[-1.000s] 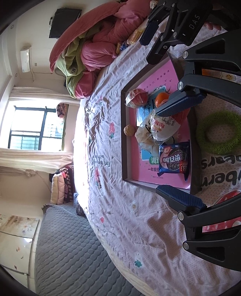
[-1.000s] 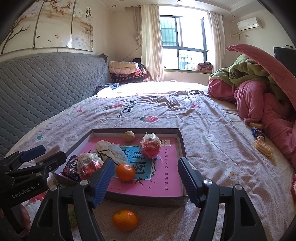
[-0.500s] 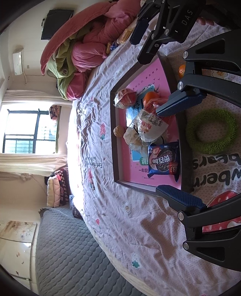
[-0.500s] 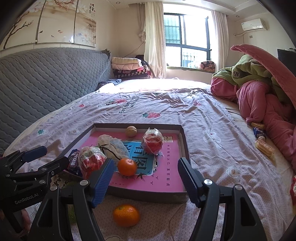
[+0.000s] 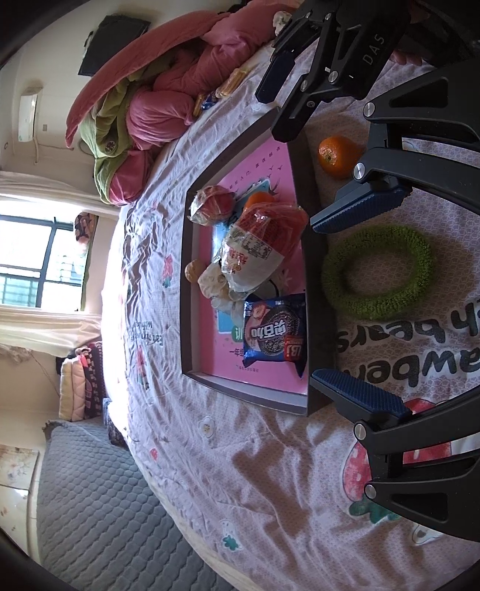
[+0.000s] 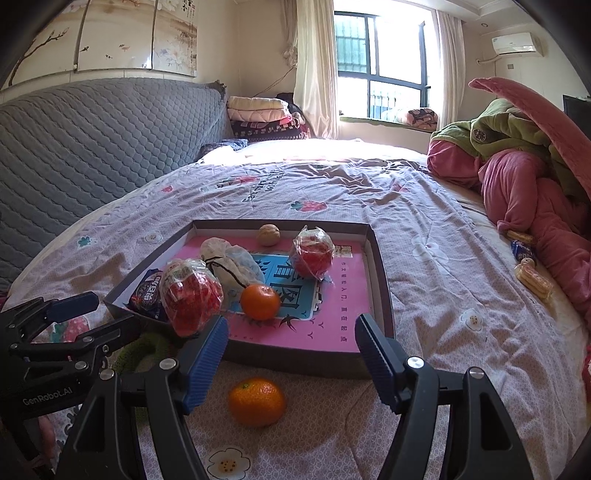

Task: Organize objects
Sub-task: 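Withdraw both tools from the lid toward the green ring and orange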

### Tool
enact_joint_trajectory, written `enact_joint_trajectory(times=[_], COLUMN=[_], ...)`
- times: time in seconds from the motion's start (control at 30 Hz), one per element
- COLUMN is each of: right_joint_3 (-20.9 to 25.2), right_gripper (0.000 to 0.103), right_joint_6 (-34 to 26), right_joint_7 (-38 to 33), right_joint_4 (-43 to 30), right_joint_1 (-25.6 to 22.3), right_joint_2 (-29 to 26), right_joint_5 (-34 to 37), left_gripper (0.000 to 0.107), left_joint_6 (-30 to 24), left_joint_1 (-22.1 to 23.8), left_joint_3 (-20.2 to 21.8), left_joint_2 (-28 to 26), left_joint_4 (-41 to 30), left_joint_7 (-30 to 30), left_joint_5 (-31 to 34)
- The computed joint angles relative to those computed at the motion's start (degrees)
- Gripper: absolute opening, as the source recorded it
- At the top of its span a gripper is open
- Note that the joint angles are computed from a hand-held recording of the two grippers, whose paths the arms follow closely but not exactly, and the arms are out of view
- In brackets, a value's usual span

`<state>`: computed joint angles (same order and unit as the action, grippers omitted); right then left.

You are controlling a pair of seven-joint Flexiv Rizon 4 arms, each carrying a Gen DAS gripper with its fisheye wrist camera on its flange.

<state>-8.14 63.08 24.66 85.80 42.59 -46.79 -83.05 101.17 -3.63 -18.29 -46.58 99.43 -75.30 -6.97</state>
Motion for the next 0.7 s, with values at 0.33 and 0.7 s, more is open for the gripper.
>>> enact_joint_trajectory(times=[0.33,0.7], right_joint_3=[0.6,1.1], right_gripper=[0.071,0.071], right_joint_6=[1.2,3.2], right_joint_7=[-2.7,-10.9], right_joint_4=[0.4,-0.3], right_joint_1=[-0.4,0.3], right_joint_2=[-0.5,-2.4], right_joint_5=[2.9,11.1], left_gripper=[0.077,0.077], left_joint_6=[-6.8,-11.0], left_joint_1=[3.7,2.3], left_joint_3=[-5.1,-4.2], left_joint_2=[-0.9,-1.6], left_joint_4=[0.5,-0.8], left_joint_7=[2.2,4.7], left_joint_5=[-2.2,-6.4])
